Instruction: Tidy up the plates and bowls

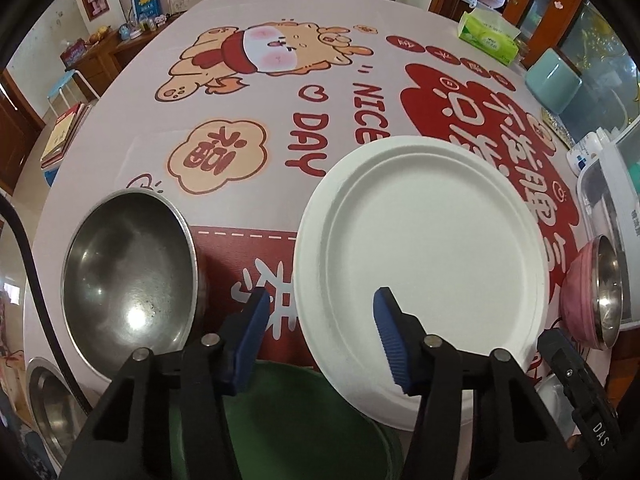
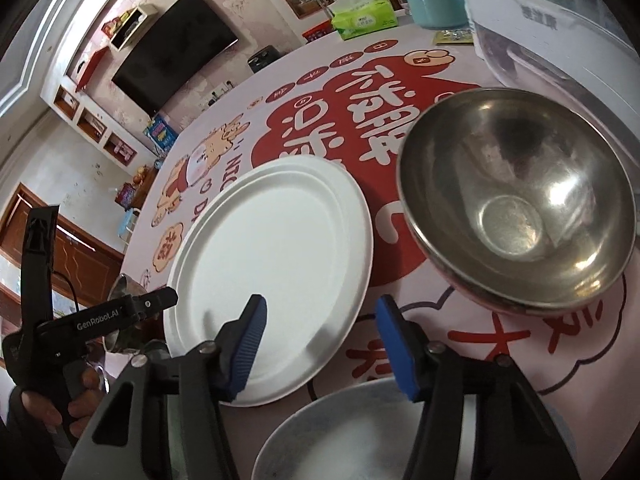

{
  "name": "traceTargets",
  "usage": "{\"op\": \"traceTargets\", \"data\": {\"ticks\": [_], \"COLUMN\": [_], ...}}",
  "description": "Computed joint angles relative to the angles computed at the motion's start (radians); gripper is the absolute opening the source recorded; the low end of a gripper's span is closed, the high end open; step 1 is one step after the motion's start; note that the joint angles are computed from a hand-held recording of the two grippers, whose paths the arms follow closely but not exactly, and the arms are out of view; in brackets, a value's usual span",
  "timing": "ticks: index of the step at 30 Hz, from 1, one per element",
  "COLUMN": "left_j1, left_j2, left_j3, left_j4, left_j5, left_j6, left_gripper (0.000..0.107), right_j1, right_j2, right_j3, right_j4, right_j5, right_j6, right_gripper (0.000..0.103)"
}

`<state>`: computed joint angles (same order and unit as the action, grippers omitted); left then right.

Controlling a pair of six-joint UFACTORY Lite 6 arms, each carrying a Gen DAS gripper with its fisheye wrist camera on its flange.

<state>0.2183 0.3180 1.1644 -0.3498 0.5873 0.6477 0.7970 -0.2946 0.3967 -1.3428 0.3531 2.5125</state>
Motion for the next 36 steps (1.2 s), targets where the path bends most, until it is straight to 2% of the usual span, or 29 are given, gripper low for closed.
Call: {"op": "traceTargets", "data": {"ticks": [10,20,28,36], "left_j1": [-0.044,-0.058,-0.044,-0.006], "left_j2": [0.104,0.139,0.154,0.168], "left_j3": [0.076,0.097,0.108,0.127], "left_j4": [0.083,0.059,-0.008,-0.075], "left_j5": [0.003,0.008,0.018,0.051], "left_j6": [-0.104,-0.074,-0.014,0.027], "left_gripper": [0.039,0.038,0.037,0.034], "right_j1": [-0.004,-0.004,-0.018,-0.025], "right_j2": [0.101,0.208,0.235,0.177], "right_j3": [0.091,0.178,0.183,0.128], "right_j4": [0.194,0.329,0.302,0.208], "right_j5": [0.027,0.068,0.052,0.022], "right_j6": [-0.235,-0.415,-0.422,-0.316], "right_gripper": [0.053,0.047,0.033,0.03]}}
